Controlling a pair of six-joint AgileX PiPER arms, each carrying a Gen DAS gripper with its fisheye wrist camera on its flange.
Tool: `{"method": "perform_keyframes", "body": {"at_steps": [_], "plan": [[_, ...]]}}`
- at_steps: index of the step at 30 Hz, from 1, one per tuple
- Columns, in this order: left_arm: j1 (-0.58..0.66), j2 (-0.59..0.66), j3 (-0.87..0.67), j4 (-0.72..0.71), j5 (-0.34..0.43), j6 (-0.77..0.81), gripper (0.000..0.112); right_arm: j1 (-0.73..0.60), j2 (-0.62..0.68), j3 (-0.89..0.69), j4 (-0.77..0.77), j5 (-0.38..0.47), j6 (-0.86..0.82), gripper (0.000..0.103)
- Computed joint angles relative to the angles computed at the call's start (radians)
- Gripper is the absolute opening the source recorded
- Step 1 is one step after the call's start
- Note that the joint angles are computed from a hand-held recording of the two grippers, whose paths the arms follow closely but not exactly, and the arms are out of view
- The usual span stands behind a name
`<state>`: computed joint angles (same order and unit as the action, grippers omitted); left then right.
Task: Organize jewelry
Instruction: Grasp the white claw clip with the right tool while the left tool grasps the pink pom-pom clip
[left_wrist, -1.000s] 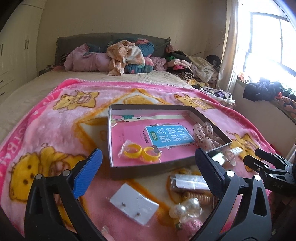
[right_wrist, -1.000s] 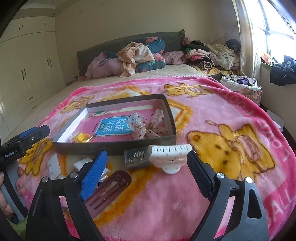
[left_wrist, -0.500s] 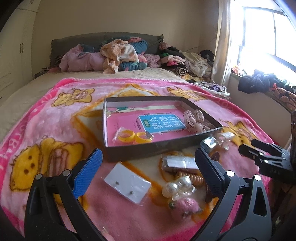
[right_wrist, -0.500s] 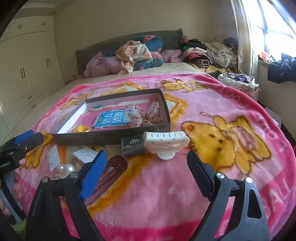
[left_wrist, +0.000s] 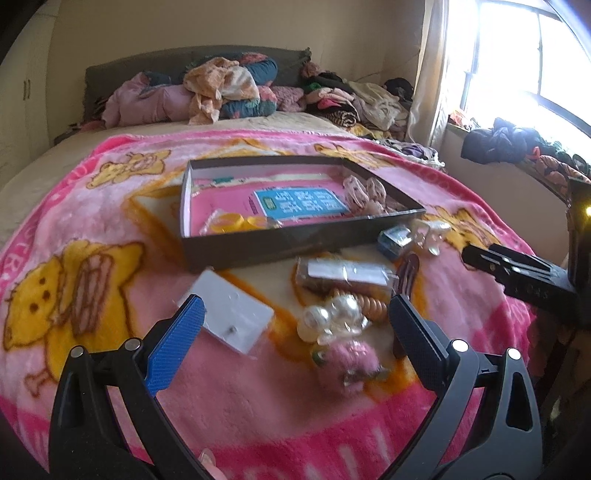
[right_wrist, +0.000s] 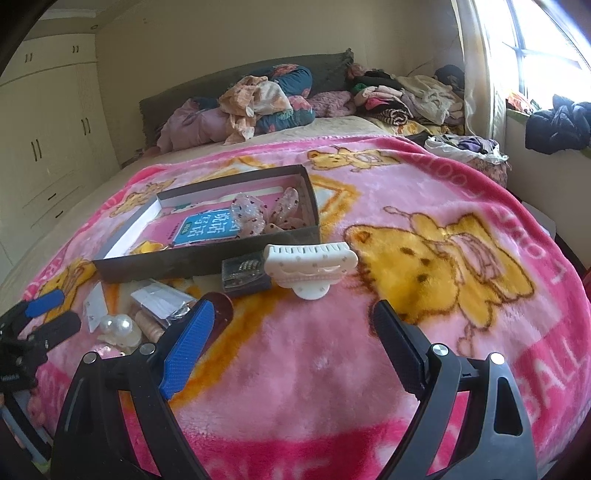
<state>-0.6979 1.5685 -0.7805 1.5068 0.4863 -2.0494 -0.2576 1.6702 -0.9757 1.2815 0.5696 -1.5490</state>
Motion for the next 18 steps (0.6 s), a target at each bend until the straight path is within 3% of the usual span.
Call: {"method": "perform_keyframes", "body": {"at_steps": [18], "plan": [[-0.033, 0.109, -0.031, -0.02, -0.112, 0.008, 0.091, 0.052, 0.155, -0.199, -0.174, -0.031, 0.246, 0.086]]}}
